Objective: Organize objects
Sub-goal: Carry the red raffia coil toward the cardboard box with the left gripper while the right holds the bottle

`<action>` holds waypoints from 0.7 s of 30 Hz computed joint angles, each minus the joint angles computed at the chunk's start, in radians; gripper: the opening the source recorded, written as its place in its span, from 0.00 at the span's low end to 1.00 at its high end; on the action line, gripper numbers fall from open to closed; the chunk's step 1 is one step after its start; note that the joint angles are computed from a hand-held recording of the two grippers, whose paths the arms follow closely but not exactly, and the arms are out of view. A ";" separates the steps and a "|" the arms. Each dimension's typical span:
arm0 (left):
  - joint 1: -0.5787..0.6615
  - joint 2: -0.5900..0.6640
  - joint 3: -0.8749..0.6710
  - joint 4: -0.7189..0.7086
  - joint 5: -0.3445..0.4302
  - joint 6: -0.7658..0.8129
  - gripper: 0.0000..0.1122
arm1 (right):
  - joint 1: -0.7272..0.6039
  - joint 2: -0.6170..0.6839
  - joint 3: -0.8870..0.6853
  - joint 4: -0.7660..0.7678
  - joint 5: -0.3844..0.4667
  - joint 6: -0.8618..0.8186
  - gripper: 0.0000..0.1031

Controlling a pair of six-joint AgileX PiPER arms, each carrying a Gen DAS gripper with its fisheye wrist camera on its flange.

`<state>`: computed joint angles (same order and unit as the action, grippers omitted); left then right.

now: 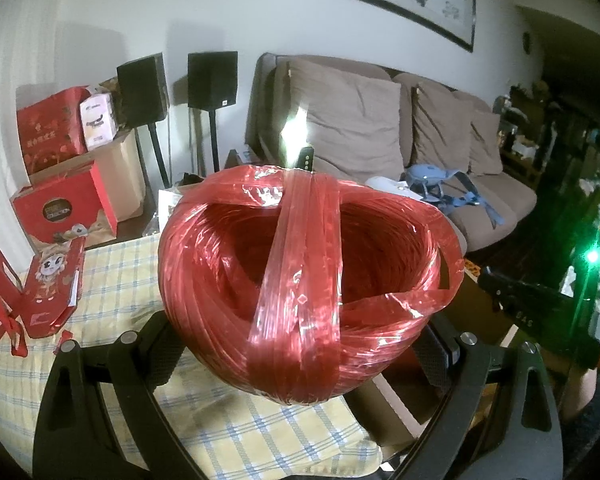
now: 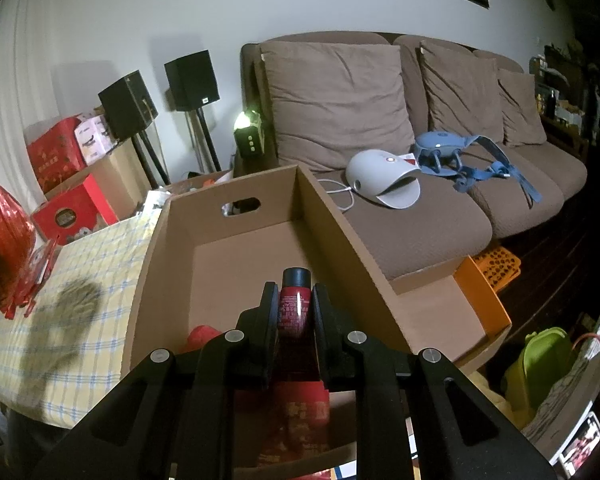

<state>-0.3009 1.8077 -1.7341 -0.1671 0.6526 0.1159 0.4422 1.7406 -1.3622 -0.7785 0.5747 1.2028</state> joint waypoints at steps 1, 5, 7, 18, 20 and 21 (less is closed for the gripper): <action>0.000 0.001 -0.001 -0.001 0.000 0.000 0.85 | -0.001 0.000 -0.001 0.002 0.000 -0.003 0.15; 0.003 0.008 -0.011 -0.015 0.007 0.009 0.85 | -0.003 0.000 -0.001 0.006 0.000 -0.009 0.15; 0.002 0.007 -0.009 -0.022 0.007 0.019 0.85 | -0.003 0.000 -0.001 0.006 0.001 -0.008 0.15; 0.005 0.034 -0.037 -0.037 0.019 0.034 0.85 | -0.007 0.000 -0.004 0.017 0.000 -0.022 0.15; 0.003 0.039 -0.045 -0.039 0.023 0.036 0.85 | -0.008 -0.001 -0.003 0.020 0.001 -0.027 0.15; 0.002 0.042 -0.051 -0.039 0.024 0.037 0.85 | -0.010 -0.001 -0.005 0.026 0.003 -0.033 0.15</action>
